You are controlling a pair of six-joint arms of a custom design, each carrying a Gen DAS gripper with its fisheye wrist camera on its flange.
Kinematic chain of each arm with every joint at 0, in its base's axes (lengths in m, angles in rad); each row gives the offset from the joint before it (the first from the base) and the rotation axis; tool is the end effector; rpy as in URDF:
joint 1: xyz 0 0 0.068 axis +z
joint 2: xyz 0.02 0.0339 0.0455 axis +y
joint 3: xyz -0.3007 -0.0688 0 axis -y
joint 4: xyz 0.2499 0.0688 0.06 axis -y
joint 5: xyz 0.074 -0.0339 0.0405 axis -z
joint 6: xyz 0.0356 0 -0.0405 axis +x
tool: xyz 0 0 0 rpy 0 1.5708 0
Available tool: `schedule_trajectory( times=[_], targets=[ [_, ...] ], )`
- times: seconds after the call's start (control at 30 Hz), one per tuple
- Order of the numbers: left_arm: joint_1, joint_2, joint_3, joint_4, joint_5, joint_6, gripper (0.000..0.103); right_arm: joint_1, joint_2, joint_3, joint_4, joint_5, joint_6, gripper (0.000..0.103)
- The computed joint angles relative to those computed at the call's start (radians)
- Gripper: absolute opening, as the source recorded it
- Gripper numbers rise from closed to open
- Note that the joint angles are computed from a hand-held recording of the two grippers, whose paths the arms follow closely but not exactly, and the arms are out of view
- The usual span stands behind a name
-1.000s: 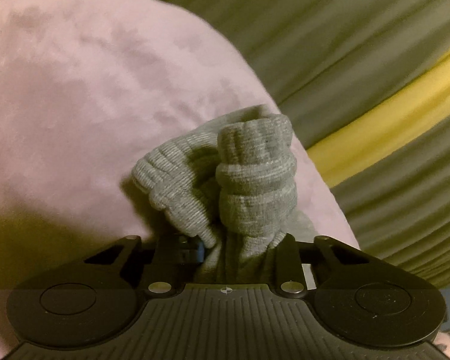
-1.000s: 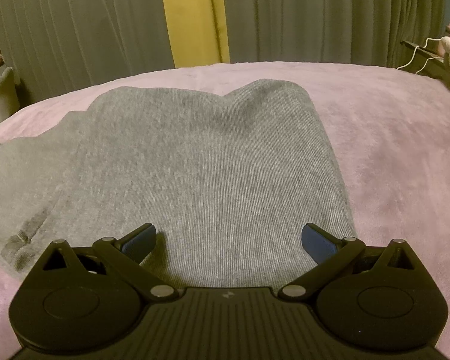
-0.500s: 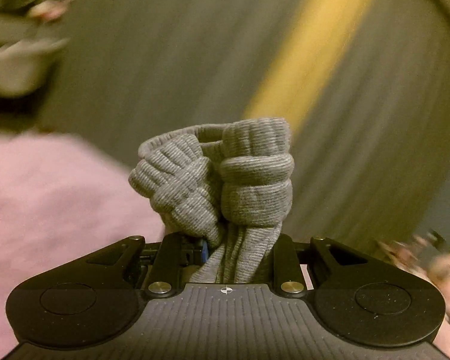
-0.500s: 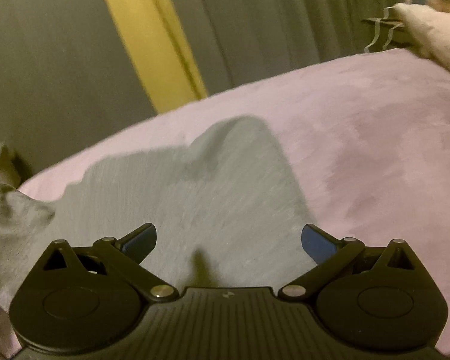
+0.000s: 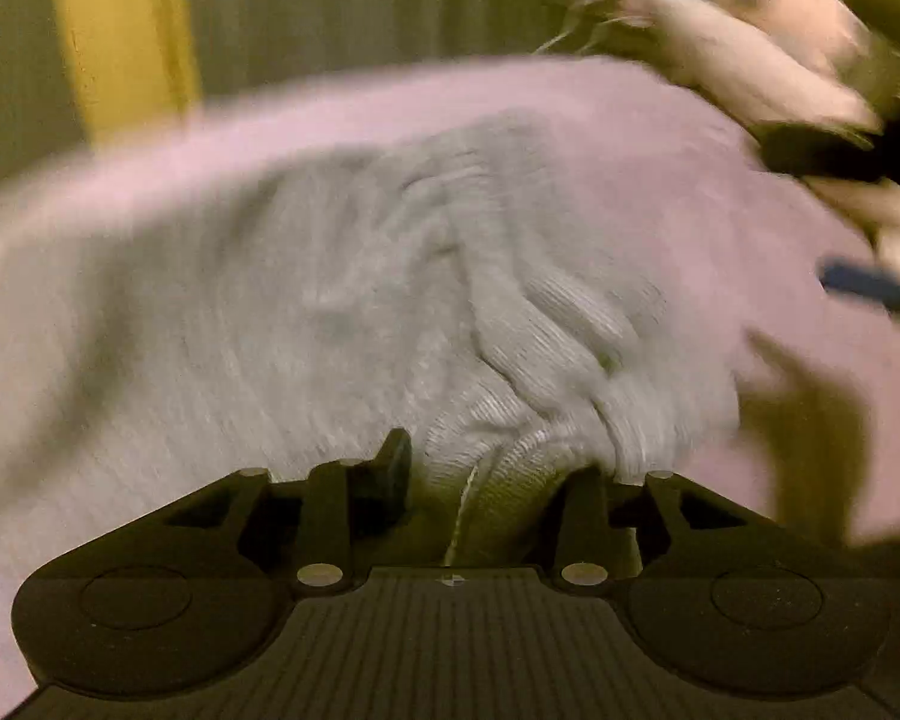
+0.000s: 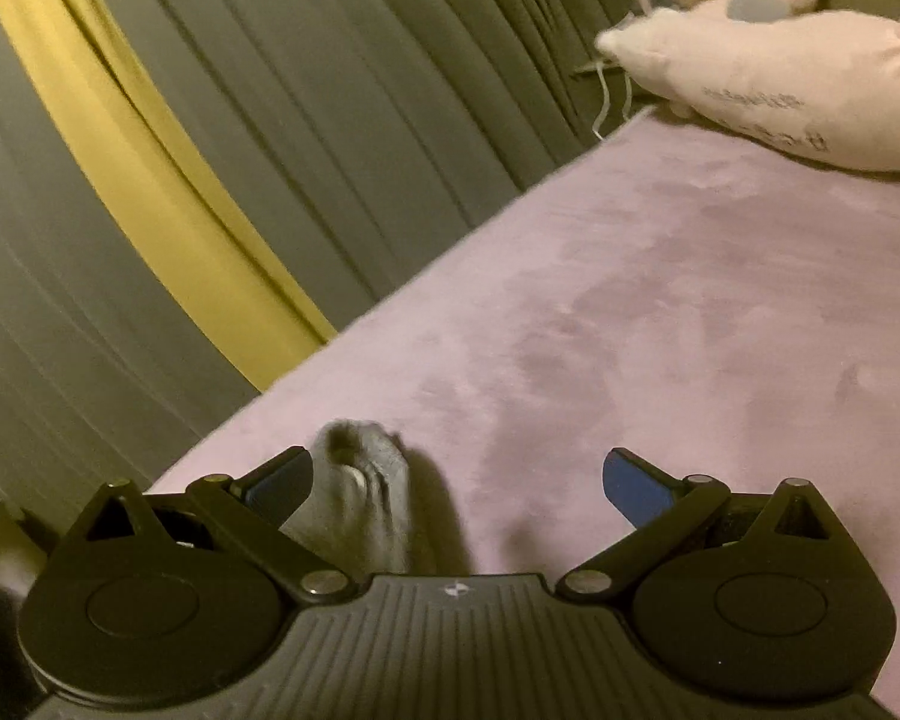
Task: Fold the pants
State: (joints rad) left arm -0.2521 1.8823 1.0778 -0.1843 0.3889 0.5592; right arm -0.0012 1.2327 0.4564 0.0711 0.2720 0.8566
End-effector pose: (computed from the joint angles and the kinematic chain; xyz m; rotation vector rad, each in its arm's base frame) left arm 0.3719 -0.1097 0.1720 1.1162 2.2272 -0.3701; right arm 0.2231 -0.0098 0.1947 1.0627 1.9826 0.1507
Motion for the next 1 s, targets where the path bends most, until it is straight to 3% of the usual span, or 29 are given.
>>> schedule_trajectory(
  times=[0.03,0.07,0.1,0.2,0.3,0.37,0.47,0.63,0.73,0.87,1.0],
  targets=[
    [0.018,-0.034,-0.009,0.0,0.004,0.035,0.068,-0.028,-0.015,-0.013,0.006,-0.024,-0.007,0.103],
    [0.057,-0.078,-0.016,-0.005,0.052,0.037,0.086,-0.056,-0.028,-0.026,0.015,-0.053,-0.017,0.103],
    [0.104,-0.105,-0.017,-0.008,0.119,0.022,0.095,-0.077,-0.043,-0.042,0.021,-0.073,-0.024,0.103],
    [0.242,-0.106,0.026,-0.009,0.235,-0.063,0.097,-0.102,-0.052,-0.053,0.023,-0.111,-0.009,0.103],
    [0.353,-0.037,0.084,-0.014,0.165,-0.181,0.097,-0.12,-0.009,-0.058,0.082,-0.237,0.04,0.103],
    [0.405,0.059,0.203,-0.162,0.113,-0.225,0.097,-0.108,0.025,-0.054,0.107,-0.294,0.077,0.103],
    [0.491,0.186,0.349,-0.398,0.187,-0.279,0.096,-0.078,0.045,-0.039,0.091,-0.321,0.116,0.103],
    [0.509,0.155,0.297,-0.377,0.251,-0.191,0.096,-0.055,0.053,-0.032,0.083,-0.313,0.161,0.103],
    [0.486,0.058,0.17,-0.297,0.192,-0.068,0.097,-0.031,0.056,-0.01,0.048,-0.298,0.162,0.103],
    [0.478,-0.002,0.111,-0.263,0.134,0.142,0.096,-0.012,0.041,0.01,0.003,-0.289,0.15,0.103],
    [0.475,-0.069,-0.029,-0.065,0.058,0.374,0.096,-0.032,0.021,0.0,0.005,-0.306,0.166,0.103]
  ],
)
